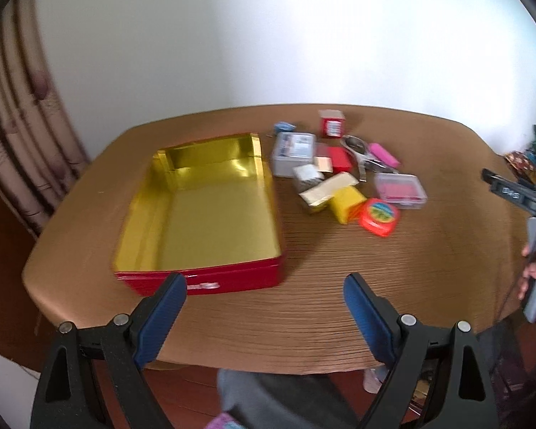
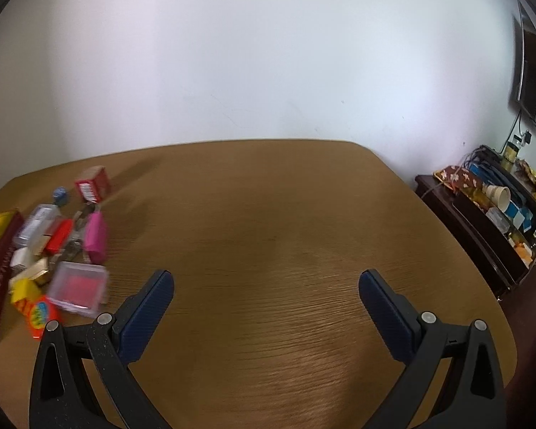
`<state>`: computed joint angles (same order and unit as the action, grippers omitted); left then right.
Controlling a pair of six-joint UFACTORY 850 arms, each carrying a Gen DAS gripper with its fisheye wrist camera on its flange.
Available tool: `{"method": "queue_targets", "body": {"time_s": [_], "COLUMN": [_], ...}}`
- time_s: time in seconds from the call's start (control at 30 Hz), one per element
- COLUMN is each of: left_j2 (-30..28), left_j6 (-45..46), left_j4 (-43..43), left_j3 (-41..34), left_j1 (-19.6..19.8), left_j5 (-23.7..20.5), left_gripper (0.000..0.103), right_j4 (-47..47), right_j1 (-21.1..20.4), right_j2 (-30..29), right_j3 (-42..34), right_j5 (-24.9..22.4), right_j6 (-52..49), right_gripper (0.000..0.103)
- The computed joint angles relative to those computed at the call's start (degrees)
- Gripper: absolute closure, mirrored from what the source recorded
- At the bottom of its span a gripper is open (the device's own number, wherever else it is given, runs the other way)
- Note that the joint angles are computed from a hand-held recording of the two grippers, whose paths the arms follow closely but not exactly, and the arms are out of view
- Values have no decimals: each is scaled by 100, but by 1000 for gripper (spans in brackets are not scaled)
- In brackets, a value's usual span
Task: Organize rigid objects
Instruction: 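Move the left tool toward the red tape measure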
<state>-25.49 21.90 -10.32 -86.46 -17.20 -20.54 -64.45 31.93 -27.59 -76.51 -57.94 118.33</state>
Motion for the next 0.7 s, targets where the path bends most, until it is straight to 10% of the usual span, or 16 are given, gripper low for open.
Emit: {"method": "queue_targets", "body": {"time_s": [0.7], "left_j2": [-2244], "left_j6": [-339], "left_j4": [-822], "left_j3": [-3109], "left_j1": [-526], "left_j5": [-3084], "left_gripper": [11], "right_j4": [-574], "right_j1": [-394], "right_j2": [358], "right_j3": [791], "right_j5": [1278], "right_j6": [875], "right_gripper": [0]}}
